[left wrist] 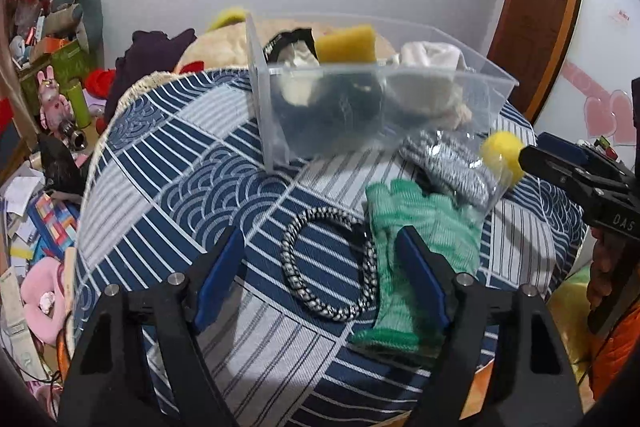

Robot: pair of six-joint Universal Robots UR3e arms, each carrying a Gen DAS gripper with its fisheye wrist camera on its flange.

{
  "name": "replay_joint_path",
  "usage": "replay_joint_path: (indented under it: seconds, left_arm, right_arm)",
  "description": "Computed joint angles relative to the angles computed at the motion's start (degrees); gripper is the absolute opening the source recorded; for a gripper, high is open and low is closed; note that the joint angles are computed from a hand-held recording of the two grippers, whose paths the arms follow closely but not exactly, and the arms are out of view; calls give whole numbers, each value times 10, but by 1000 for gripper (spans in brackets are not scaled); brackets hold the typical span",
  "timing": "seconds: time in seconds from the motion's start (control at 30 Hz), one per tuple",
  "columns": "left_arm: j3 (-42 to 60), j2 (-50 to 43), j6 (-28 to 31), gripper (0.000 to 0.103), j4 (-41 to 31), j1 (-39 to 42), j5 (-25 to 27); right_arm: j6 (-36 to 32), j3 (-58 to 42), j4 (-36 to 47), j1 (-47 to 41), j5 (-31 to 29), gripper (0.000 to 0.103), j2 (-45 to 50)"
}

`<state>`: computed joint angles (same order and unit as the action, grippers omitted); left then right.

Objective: Organize soft objects
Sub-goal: 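Grasp the yellow felt ball with the right gripper while the left grasps the braided hair tie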

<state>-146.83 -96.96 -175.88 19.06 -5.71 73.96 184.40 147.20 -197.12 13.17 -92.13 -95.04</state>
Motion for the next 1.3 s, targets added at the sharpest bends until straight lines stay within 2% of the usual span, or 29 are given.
replay_joint_path:
  seconds: [0.17, 0.27, 0.37, 0.5, 0.53, 0.63, 0.73, 0.97, 1.17, 1.3]
  left_arm:
    - [-14, -39, -12, 78, 53, 0, 13]
    - [-30, -39, -9, 66, 75, 10, 6]
    - [-40, -34, -1, 52, 79, 13, 7]
    - [-57, -37, 5, 44, 101, 25, -7]
    - [-59, -35, 7, 38, 101, 29, -12]
    - [-62, -26, 11, 23, 93, 36, -21]
    - [-62, -14, 15, 16, 79, 39, -26]
    - [-58, 38, 15, 13, 55, 33, -22]
    - [-37, 104, 8, 13, 9, 36, -36]
    - [-3, 118, -3, 13, -7, 18, -22]
  right_arm:
    - [10, -12, -2, 19, -20, 80, 26]
    - [12, -17, -5, 26, -26, 80, 40]
    - [10, -15, -10, 20, -14, 69, 47]
    - [-1, -10, 3, 6, 18, 47, 37]
    - [-4, -9, 5, 3, 24, 41, 35]
    - [-7, 0, 3, -1, 33, 37, 24]
    - [-4, 9, -5, -3, 31, 36, 15]
    - [-6, 30, 7, -29, 42, 36, -39]
    - [-8, 33, 24, -34, 33, 36, -87]
    - [-7, 13, 42, -28, 22, 36, -102]
